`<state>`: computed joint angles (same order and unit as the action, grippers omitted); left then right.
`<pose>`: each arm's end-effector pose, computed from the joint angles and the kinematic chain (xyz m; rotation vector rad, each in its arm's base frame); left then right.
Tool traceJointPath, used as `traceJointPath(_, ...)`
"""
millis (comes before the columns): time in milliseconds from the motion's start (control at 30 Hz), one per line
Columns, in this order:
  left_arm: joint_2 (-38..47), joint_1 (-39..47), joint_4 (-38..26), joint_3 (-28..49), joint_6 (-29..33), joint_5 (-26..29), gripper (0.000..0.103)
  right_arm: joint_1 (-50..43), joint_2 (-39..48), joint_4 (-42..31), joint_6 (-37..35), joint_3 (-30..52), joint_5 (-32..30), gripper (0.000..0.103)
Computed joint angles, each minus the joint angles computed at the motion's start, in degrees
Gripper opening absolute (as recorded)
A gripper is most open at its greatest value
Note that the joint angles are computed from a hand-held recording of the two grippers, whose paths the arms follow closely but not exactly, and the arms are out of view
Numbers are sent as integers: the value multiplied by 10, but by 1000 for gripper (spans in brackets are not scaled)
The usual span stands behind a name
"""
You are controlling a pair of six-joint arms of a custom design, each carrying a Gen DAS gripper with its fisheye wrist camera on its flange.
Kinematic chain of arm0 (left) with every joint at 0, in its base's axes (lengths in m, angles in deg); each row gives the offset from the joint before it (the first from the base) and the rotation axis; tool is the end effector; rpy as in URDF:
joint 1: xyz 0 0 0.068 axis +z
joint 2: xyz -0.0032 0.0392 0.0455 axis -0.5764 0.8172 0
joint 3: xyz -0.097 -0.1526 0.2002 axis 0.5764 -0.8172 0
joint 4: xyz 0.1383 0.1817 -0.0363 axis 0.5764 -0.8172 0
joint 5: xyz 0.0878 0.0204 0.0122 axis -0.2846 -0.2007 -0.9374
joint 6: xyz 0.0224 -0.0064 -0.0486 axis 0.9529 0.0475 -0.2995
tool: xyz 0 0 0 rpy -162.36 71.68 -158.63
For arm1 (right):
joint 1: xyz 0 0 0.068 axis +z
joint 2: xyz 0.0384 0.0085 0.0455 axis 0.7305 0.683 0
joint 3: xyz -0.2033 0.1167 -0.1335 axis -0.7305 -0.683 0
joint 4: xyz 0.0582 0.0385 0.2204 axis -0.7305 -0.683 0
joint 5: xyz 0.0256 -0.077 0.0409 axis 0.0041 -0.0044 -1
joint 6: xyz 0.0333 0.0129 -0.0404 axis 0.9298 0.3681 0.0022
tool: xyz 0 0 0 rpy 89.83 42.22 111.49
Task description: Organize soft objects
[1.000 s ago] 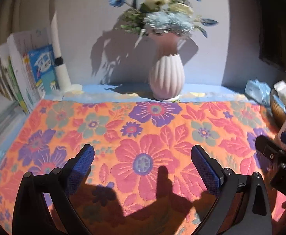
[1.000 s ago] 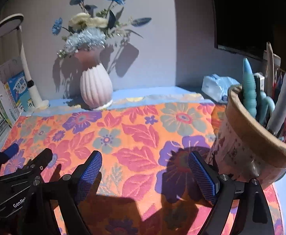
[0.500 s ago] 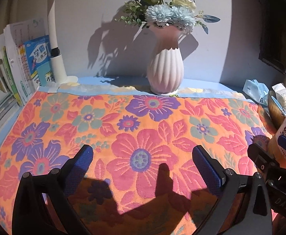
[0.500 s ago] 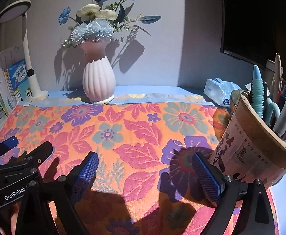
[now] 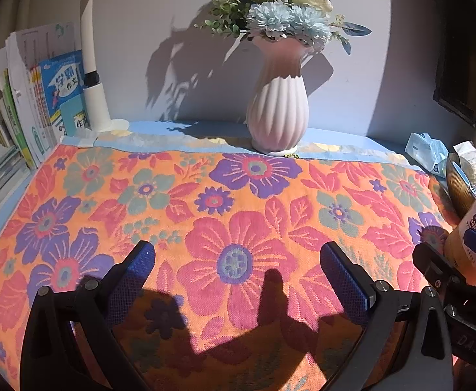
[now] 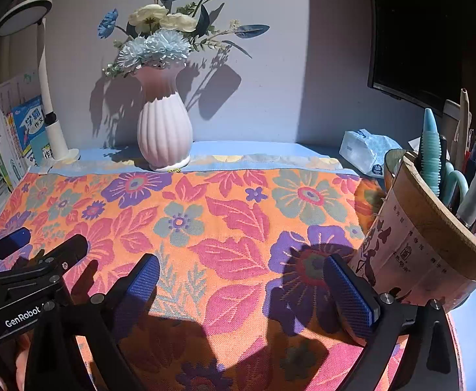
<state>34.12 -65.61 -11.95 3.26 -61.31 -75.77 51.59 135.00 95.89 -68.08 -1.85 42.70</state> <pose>0.1912 -0.0831 0.1417 -0.7243 2.1531 0.3122 0.3045 0.0404 0.1286 -0.6990 2.1085 0.3666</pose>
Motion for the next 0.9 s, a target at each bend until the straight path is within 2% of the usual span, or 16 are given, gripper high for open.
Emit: traceJointPath(900, -5, 7, 9, -6, 4, 12, 101, 1, 3, -5, -2, 4, 5, 102)
